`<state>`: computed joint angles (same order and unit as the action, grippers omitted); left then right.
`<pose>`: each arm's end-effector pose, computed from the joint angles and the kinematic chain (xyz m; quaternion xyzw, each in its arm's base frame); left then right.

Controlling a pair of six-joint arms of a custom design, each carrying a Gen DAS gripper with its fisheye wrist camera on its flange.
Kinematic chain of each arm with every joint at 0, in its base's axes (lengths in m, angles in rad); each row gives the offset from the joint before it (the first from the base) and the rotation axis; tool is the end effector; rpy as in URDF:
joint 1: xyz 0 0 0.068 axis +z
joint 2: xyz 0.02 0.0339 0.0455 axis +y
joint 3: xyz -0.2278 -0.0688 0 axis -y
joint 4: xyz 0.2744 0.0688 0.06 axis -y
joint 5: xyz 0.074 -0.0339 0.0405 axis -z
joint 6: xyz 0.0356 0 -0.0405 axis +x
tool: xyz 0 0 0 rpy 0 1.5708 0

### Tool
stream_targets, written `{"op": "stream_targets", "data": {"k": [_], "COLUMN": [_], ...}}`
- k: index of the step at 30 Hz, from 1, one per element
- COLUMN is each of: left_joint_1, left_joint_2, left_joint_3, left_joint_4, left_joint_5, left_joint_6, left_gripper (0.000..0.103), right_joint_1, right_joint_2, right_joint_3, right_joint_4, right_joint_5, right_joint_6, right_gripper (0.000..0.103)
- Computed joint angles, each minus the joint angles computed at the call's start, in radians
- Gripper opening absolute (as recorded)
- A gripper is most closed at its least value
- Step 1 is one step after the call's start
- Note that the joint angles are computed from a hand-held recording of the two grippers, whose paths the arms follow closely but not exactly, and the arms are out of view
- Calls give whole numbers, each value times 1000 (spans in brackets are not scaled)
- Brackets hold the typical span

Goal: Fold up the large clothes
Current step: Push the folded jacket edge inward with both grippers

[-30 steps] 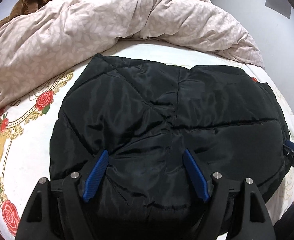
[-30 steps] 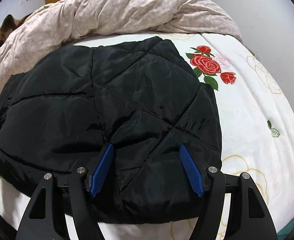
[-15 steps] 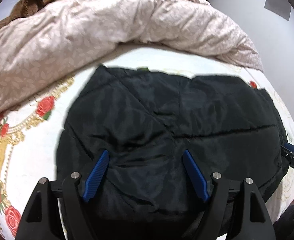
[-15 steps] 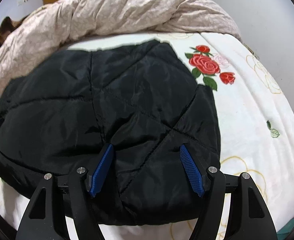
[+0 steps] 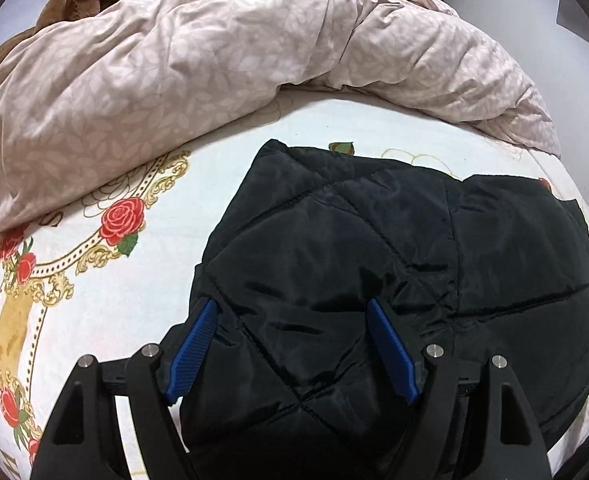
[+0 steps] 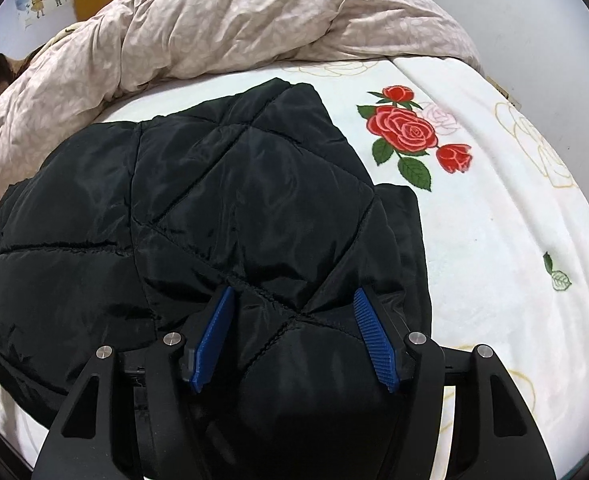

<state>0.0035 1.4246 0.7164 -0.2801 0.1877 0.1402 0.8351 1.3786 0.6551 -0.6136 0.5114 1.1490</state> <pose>0.2942 -0.0056 0.1149 0.0920 0.9496 -0.0690 0.2916 0.1781 0.1708 0.0982 0.1793 0.9445 -0.0430 0.2720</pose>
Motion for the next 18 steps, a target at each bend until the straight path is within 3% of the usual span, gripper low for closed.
{"op": "stream_targets", "data": {"k": [13,18], "left_joint_1": [64,158], "left_joint_2": [-137,-79], "left_joint_3": [-38,-25], "left_joint_4": [-63,-58], "left_joint_5": [14,47], "left_joint_6": [84,113], "left_gripper": [78,78], "right_joint_1": [88,81], "right_joint_2": [-182,-253], "right_joint_3": [-35,-118], "right_joint_4": [-151,-147], "right_joint_5": [85,57], "right_joint_6": [86,131], "right_gripper": [63,63]}}
